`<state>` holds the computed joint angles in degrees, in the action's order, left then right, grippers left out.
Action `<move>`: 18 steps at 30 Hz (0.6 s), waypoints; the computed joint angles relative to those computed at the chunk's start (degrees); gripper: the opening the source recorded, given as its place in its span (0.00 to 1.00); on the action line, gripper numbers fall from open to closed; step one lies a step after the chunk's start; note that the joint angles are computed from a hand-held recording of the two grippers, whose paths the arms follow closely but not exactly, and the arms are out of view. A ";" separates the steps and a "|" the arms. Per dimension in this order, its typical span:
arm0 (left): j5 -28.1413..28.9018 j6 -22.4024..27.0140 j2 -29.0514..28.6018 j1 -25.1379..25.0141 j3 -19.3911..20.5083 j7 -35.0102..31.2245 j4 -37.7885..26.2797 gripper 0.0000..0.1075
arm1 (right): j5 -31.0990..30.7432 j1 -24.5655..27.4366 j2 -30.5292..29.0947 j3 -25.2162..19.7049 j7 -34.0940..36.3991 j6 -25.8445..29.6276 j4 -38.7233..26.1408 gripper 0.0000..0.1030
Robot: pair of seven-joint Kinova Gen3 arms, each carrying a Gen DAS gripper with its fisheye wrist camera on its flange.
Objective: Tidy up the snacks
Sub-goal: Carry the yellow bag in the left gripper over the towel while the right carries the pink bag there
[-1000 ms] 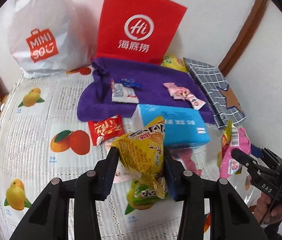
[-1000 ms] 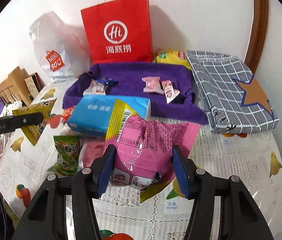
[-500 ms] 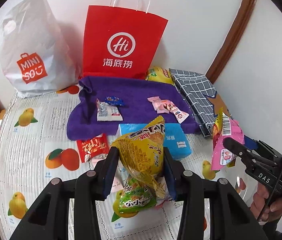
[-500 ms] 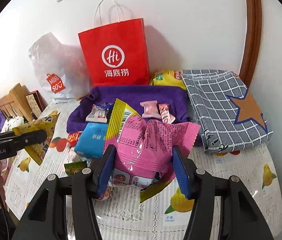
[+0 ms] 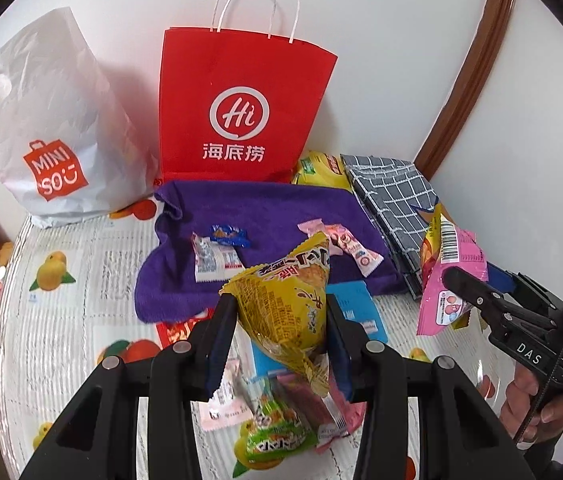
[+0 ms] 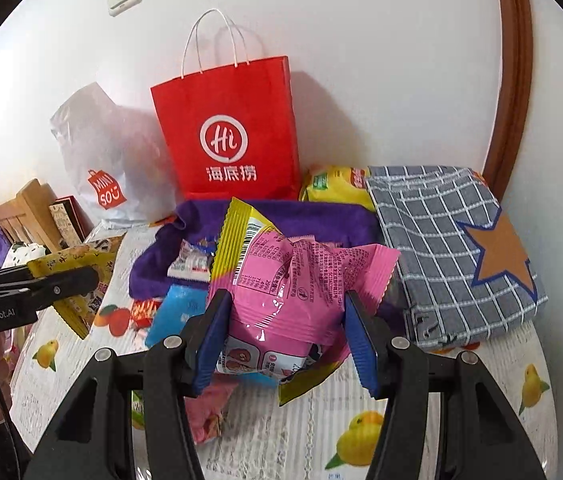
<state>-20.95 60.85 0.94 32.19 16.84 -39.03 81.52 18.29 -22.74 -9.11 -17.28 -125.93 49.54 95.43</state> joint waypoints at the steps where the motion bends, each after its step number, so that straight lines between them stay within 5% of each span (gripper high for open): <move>1: 0.05 -0.12 0.23 -0.11 -0.10 -0.22 -0.29 0.38 | 0.14 0.02 0.26 0.02 0.08 -0.16 -0.27 0.54; 18: 1.47 -0.75 5.51 -1.16 -4.20 -5.12 -5.44 0.38 | 1.56 -2.80 8.91 4.06 3.51 -0.17 -8.79 0.54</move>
<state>-19.48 60.10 6.45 31.03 12.64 -44.15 76.08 19.85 -25.54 -0.20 -13.22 -122.42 49.37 86.64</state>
